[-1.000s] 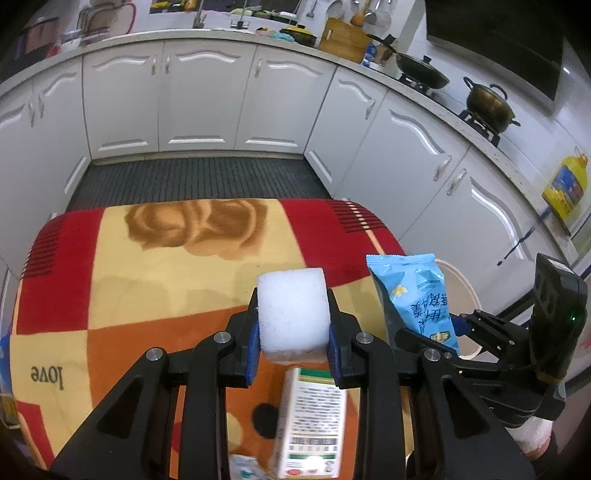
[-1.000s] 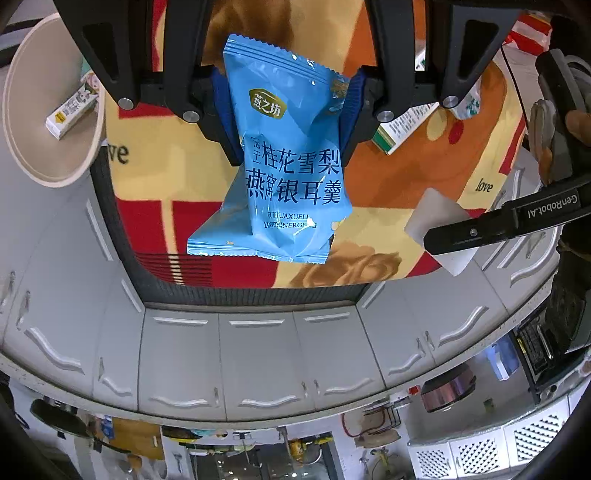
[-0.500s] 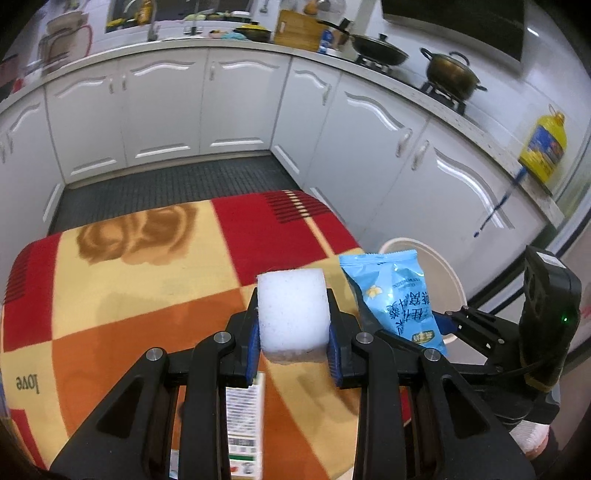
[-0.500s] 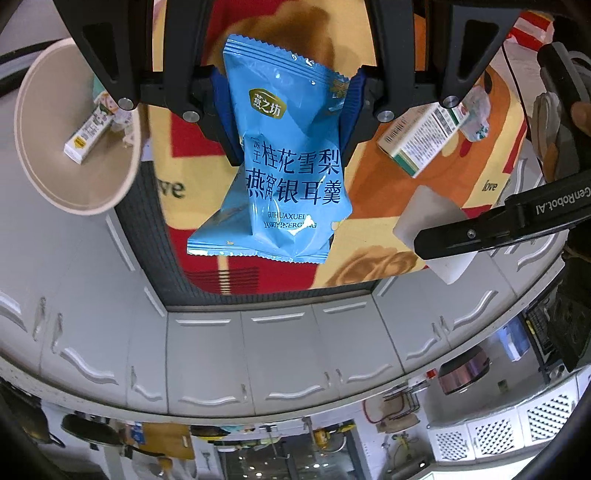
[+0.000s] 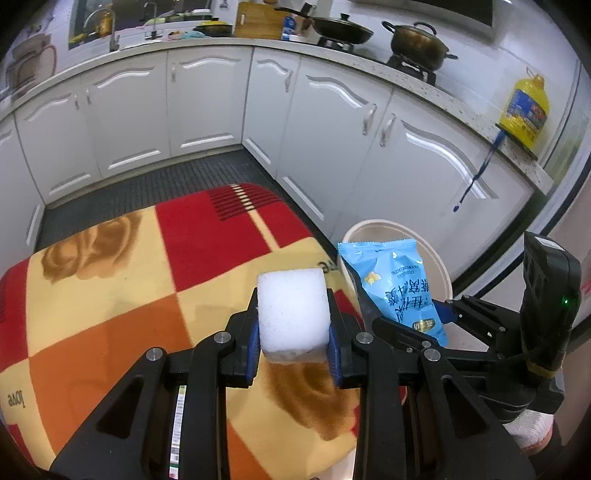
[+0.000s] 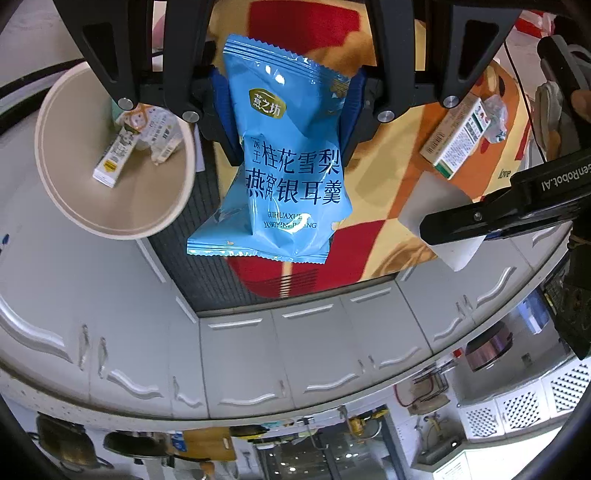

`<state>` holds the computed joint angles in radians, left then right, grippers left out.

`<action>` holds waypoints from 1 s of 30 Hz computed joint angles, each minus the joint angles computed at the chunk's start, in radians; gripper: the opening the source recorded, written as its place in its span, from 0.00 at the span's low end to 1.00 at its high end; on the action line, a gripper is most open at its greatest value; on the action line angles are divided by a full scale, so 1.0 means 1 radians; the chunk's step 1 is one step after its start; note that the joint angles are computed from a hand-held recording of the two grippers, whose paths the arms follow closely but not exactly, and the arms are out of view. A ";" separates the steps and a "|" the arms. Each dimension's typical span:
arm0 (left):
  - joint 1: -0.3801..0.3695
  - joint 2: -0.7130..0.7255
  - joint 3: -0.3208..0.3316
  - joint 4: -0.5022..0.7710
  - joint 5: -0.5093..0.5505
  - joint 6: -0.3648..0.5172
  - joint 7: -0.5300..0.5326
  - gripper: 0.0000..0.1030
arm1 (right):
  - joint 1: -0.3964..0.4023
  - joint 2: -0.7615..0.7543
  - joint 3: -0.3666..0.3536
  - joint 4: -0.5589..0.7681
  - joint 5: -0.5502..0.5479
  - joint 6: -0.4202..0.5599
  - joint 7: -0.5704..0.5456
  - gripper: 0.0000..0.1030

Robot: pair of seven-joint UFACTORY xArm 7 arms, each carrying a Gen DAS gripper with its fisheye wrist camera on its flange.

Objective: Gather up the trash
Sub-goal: 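Carry the foam block and blue snack bag over the beige bin with both grippers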

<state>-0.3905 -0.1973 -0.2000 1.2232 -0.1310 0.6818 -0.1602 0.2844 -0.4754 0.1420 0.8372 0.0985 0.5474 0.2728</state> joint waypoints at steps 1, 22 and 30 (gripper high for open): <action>-0.002 0.004 -0.003 0.004 0.002 0.001 -0.001 0.26 | -0.002 -0.010 -0.004 -0.008 0.000 0.003 0.000 0.47; -0.077 0.186 -0.041 0.177 -0.025 0.038 0.005 0.26 | -0.102 -0.157 -0.078 -0.137 0.004 0.064 -0.016 0.47; -0.105 0.308 -0.052 0.278 -0.077 0.038 0.012 0.26 | -0.149 -0.173 -0.117 -0.183 0.013 0.084 -0.029 0.48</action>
